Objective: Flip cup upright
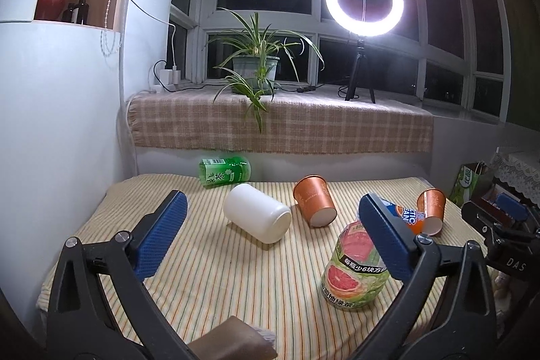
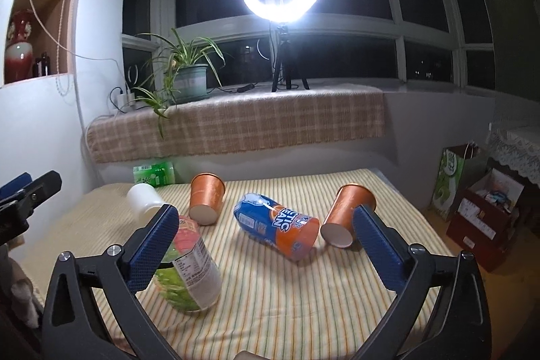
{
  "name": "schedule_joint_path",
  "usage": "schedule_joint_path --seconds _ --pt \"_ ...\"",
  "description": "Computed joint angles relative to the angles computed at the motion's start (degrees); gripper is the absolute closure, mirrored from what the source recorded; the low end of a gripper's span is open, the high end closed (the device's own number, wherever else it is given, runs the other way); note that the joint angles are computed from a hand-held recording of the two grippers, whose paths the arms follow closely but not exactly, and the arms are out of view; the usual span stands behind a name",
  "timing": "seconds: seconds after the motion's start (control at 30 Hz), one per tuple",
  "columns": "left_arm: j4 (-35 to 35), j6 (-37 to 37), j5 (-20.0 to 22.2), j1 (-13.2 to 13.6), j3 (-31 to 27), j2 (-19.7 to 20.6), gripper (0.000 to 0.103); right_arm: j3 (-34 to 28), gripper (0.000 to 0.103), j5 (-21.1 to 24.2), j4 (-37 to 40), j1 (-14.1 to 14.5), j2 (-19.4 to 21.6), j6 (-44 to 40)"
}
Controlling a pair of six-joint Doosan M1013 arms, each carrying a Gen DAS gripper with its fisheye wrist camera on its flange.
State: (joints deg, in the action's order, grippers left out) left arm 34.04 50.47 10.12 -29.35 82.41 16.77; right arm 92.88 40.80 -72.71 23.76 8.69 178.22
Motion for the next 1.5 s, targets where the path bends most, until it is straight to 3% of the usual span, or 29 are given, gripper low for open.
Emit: schedule_joint_path --seconds 0.13,0.3,1.5 --pt "1.45 -1.33 -0.05 -0.06 0.17 -0.08 0.0 -0.18 0.001 -0.13 -0.08 0.15 0.11 -0.77" --pt "9.57 -8.84 0.37 -0.28 0.74 -0.37 0.0 -0.32 0.001 -0.4 1.05 0.12 0.13 -1.04" --pt "7.89 -7.02 0.76 -0.18 0.73 -0.28 0.0 -0.42 0.001 -0.6 6.2 -0.95 0.44 -3.12"
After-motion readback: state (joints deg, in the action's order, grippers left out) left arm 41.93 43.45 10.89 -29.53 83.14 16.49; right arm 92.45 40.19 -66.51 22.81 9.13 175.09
